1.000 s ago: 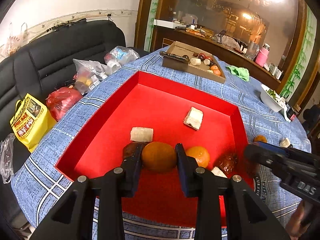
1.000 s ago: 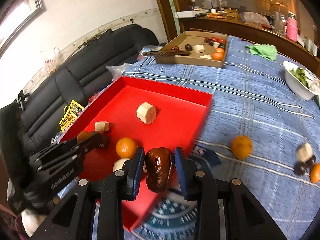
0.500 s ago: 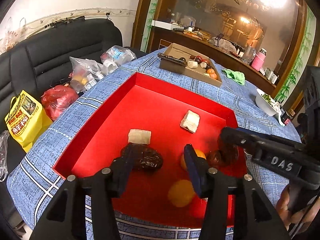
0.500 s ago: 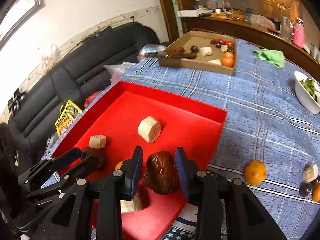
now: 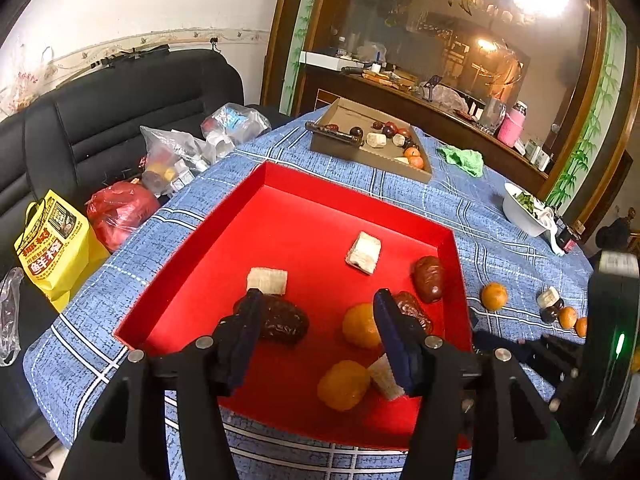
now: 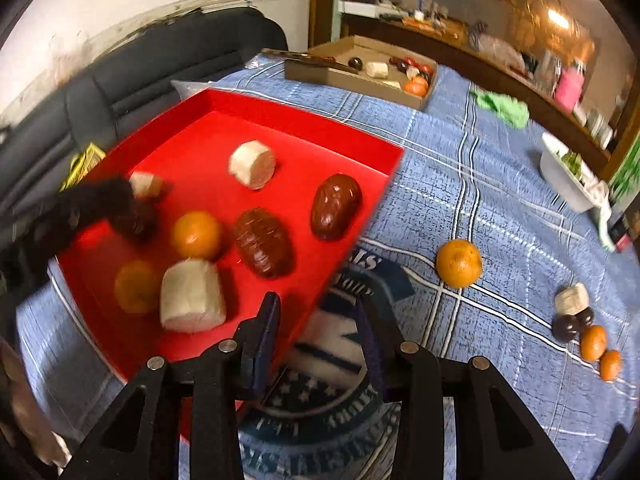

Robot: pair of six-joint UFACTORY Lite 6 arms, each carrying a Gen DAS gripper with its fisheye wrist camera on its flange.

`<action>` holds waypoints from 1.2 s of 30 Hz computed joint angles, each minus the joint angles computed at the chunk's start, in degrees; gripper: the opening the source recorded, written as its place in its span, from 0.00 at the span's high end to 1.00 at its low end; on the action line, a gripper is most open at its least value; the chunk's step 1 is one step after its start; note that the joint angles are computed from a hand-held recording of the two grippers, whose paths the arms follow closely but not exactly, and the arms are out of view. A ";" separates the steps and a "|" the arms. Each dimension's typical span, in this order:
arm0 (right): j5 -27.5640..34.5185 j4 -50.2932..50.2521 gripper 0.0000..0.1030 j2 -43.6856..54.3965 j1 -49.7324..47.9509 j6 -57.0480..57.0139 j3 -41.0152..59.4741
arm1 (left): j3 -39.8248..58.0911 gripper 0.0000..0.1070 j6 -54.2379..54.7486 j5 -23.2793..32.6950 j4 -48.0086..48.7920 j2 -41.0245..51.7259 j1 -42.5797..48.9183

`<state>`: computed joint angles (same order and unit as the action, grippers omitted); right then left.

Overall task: Organize fruits
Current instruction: 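Move both open tools back to the remaining fruits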

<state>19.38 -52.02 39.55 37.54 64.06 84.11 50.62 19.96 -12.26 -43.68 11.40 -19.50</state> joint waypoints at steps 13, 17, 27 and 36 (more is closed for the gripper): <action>4.06 -0.46 0.53 -6.29 3.51 4.44 -9.28 | -0.78 0.45 13.14 -0.90 -14.95 -3.60 -3.59; 3.58 -9.14 0.51 -10.25 5.89 15.34 -16.12 | 0.31 0.45 17.57 -1.30 -19.66 -3.08 -5.72; -6.25 -60.19 0.43 -33.21 -4.85 66.95 -40.31 | 1.22 0.36 22.25 -2.15 -24.71 -4.03 -9.23; -7.93 -109.68 0.43 -47.69 -30.90 108.29 -56.23 | 4.71 0.36 31.92 1.15 -34.97 -3.75 -14.20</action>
